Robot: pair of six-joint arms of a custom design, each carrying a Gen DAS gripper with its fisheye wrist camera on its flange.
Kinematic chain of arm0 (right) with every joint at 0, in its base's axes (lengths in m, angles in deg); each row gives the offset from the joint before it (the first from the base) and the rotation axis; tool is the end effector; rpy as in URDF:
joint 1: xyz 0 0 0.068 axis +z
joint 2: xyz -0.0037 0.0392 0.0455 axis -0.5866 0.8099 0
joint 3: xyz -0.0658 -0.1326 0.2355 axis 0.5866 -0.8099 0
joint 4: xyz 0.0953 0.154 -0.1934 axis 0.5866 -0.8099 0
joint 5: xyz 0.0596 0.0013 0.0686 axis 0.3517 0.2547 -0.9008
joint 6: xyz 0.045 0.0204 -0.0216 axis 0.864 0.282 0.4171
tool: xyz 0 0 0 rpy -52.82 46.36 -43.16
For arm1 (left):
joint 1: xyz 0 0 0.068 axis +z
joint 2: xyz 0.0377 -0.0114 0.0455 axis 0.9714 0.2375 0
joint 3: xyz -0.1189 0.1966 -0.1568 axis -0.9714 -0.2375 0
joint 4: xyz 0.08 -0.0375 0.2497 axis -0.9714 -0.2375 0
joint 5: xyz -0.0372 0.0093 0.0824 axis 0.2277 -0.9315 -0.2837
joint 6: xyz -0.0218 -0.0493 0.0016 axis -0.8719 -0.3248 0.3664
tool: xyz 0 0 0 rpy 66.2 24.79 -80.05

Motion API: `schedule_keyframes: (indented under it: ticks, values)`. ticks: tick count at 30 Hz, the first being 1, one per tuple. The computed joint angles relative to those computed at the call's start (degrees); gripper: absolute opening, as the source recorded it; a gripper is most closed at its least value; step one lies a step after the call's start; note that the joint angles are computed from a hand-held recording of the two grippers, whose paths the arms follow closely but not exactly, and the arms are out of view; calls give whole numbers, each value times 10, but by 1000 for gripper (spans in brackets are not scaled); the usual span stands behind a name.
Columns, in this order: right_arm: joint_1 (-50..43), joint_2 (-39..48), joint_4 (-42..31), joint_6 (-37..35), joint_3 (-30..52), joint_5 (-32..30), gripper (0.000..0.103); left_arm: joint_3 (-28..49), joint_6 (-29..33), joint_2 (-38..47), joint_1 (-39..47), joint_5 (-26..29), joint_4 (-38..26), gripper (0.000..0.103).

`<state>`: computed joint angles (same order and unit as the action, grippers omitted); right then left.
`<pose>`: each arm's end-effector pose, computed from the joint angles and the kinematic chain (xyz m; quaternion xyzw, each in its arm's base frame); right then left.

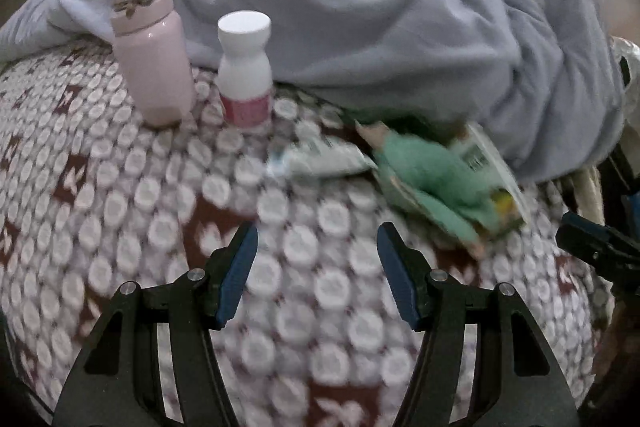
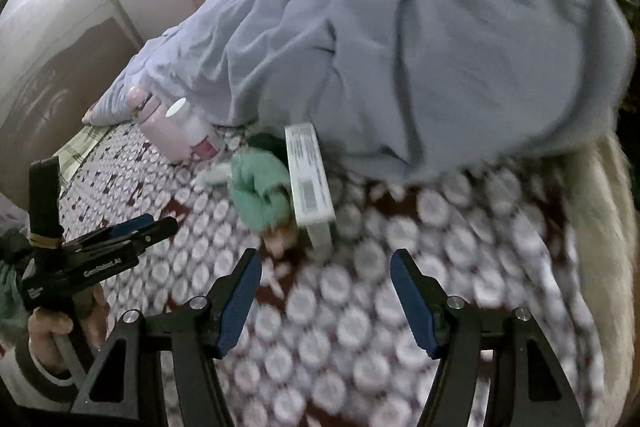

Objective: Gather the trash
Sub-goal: 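Grasp the small blue packet with the left tool while the right tool grasps the white medicine box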

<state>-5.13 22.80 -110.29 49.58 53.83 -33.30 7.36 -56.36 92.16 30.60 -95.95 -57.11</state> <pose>0.2505 0.1615 0.2152 -0.2573 0.9044 0.2291 0.2516 0.1268 -0.1055 0.2081 -0.2085 0.9303 -0.0134 0.3016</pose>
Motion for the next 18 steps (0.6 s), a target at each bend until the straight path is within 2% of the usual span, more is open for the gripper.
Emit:
schedule_keyframes:
  ticks: [4, 5, 6, 8, 10, 12, 13, 14, 15, 18]
  values:
    - [15, 86, 15, 10, 63, 0, 65, -18, 136, 28, 102, 42, 82, 61]
    - [16, 99, 16, 8, 73, 3, 61, -17, 163, 47, 119, 48, 100, 61]
    - [18, 117, 17, 7, 87, 9, 55, -18, 184, 64, 130, 48, 116, 61]
    - [18, 142, 19, 6, 105, 13, 51, -15, 212, 104, 147, 41, 144, 61]
    - [13, 167, 18, 4, 123, -8, 47, -15, 240, 129, 169, 52, 171, 61]
    - [12, 182, 20, 2, 132, -18, 39, -17, 263, 151, 181, 65, 202, 60]
    - [12, 184, 27, 2, 129, -25, 35, -16, 270, 161, 183, 72, 209, 54]
    - [12, 184, 31, 3, 127, -32, 29, -16, 274, 166, 184, 79, 216, 44]
    - [14, 179, 33, 3, 123, -27, 29, -16, 275, 171, 186, 88, 219, 24]
    - [17, 157, 30, -3, 108, -18, 28, -29, 266, 159, 187, 107, 224, 17]
